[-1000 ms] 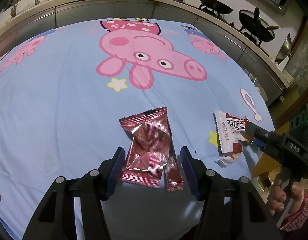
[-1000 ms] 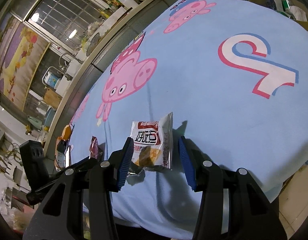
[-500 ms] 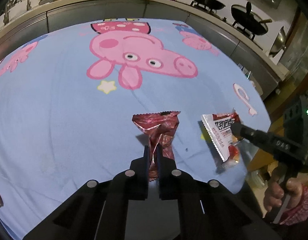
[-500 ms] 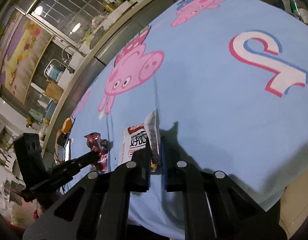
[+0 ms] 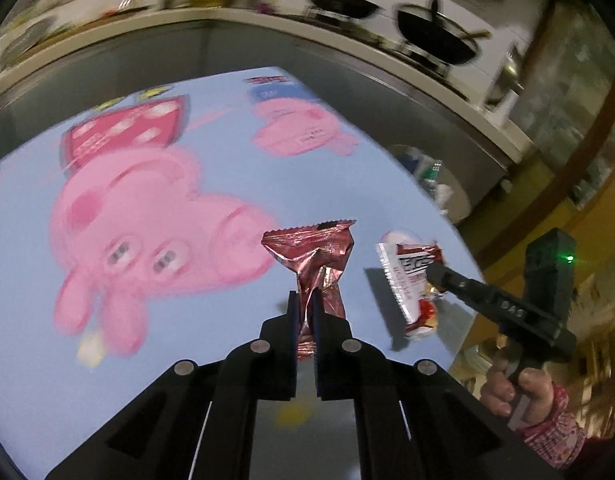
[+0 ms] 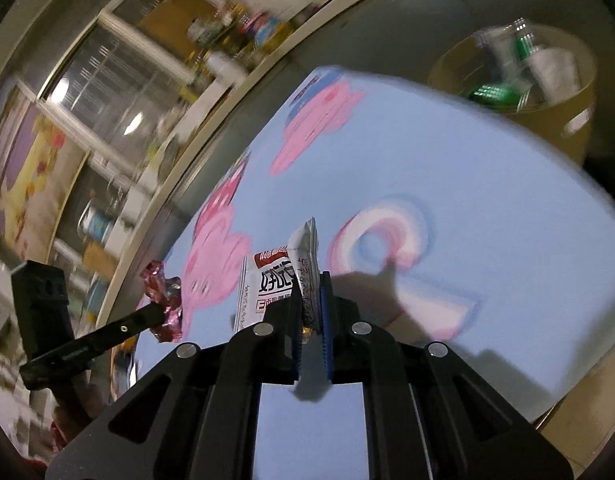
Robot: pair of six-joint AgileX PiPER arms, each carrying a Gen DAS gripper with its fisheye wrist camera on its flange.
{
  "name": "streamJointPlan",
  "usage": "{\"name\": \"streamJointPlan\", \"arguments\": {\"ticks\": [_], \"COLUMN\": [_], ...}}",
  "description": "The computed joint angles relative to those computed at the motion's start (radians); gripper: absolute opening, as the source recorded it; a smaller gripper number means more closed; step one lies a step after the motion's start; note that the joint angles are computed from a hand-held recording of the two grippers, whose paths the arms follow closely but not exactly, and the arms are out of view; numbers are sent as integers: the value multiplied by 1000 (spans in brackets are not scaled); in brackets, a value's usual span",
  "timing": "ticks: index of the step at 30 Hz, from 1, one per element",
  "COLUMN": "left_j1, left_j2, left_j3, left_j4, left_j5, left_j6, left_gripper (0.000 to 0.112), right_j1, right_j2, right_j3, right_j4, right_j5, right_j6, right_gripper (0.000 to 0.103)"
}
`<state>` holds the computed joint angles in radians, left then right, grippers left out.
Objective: Collect trash
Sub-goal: 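Carry the pink wrapper and white snack bag over the beige bin and release both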
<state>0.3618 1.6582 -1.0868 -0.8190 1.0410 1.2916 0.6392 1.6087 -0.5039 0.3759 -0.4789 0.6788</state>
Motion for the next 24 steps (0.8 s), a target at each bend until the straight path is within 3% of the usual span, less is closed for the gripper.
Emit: {"name": "streamJointPlan", "arguments": {"ticks": [3,8,13,18,19,20,21,22,24], "left_j1": [-209,-502,-701,-795,-809,-818,-826,-831,-818], "left_j2": [38,176,427,633,663,675,683,682,642], "left_j3": [-98,-329,-690,-979,-1015,-1021,-1027,-1019,-957], "left_j4": [0,31,131,258,282,303,325,346,321], "left_j5": [-41,-95,-91,-52,-53,-70,-80,-99,-134], "left_j6": [-109,-287,-490,-668,-691,-705,-723,-739,-716], "left_gripper": [6,6,6,11,17,25,43,49,49], "right_j1": [-150,-490,-740,-788,-785,-786,-774,-765,-743], "right_j2": [-69,-162,-81,63,90,112,135,141,120], "right_j3": [66,73,-24,-159,-186,-210,-234,-239,-215], "right_j4": [-67,-207,-467,-563,-550,-557,-525,-477,-380], "right_j5": [-3,89,121,143,160,180,203,205,180], "right_j6": [12,-44,44,86,61,55,21,-22,-102], "right_gripper": [7,7,7,11,13,27,44,50,51]}}
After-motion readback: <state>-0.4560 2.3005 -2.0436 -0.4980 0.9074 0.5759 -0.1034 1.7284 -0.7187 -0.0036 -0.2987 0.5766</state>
